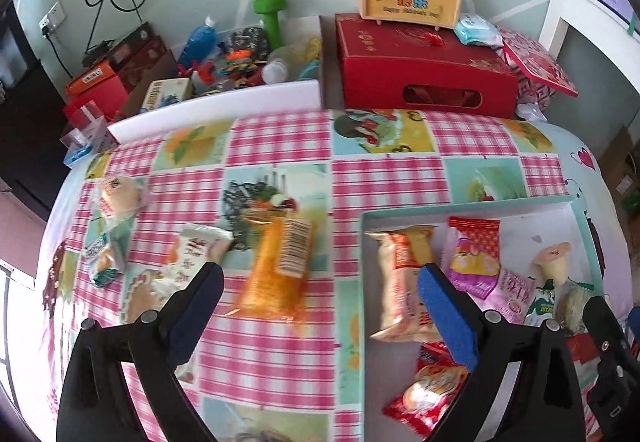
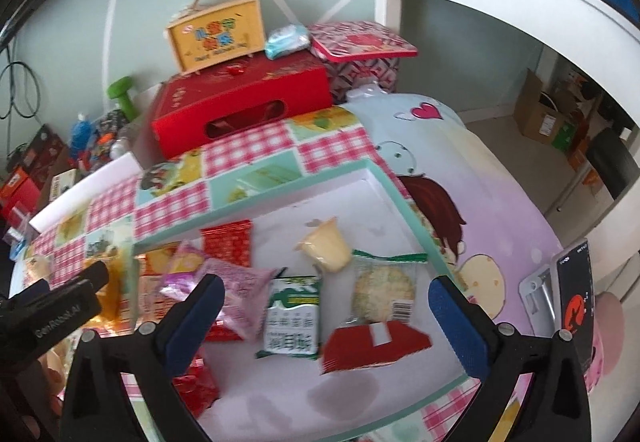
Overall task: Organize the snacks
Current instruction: 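Move both open tools back over the snack pile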
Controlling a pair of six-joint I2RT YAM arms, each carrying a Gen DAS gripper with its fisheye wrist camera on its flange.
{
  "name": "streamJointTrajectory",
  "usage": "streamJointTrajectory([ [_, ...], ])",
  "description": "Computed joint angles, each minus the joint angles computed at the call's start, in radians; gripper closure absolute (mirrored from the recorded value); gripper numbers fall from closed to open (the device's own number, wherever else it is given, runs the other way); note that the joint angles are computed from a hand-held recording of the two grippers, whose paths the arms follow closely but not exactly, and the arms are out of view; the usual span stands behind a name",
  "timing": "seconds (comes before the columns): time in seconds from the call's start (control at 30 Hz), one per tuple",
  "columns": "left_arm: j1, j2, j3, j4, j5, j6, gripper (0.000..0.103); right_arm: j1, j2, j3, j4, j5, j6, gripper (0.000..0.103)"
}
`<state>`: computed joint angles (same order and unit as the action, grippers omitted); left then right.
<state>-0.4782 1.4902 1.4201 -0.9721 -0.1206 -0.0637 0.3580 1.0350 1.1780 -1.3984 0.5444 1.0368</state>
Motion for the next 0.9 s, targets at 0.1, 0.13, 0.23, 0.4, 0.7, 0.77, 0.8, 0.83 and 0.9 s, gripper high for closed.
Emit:
streamJointTrajectory([
  [0.1, 0.042, -0.034, -0.015, -0.007, 0.002, 0.034, 0.006, 0.08, 0.048, 0.049, -0.018, 0.022, 0.031, 0.0],
  [0.13, 0.058, -0.044, -0.02, -0.011, 0.006, 0.045, 0.006, 0.105, 0.065, 0.063, -0.024, 0.031, 0.043, 0.0],
  [0.23, 0.11, -0.071, -0.032, -0.016, 0.016, 0.074, 0.006, 0.161, 0.102, 0.092, -0.014, 0.04, 0.055, 0.0],
  [0.4, 0.199, -0.099, -0.061, -0.018, 0.03, 0.124, 0.006, 0.216, 0.156, 0.104, 0.072, -0.011, 0.035, 0.0],
  [0.7, 0.358, -0.103, -0.116, -0.006, 0.065, 0.197, 0.006, 0.31, 0.284, 0.126, 0.154, -0.067, 0.027, 0.0],
  [0.77, 0.4, -0.088, -0.121, -0.007, 0.077, 0.218, 0.006, 0.322, 0.307, 0.13, 0.161, -0.073, 0.025, 0.0],
  [0.8, 0.414, -0.08, -0.12, -0.008, 0.08, 0.227, 0.006, 0.33, 0.321, 0.13, 0.17, -0.08, 0.024, 0.0],
  [0.83, 0.431, -0.071, -0.119, -0.008, 0.083, 0.237, 0.006, 0.334, 0.329, 0.13, 0.175, -0.087, 0.025, 0.0],
  [0.9, 0.463, -0.052, -0.112, -0.012, 0.095, 0.254, 0.006, 0.345, 0.348, 0.123, 0.199, -0.109, 0.023, 0.0],
])
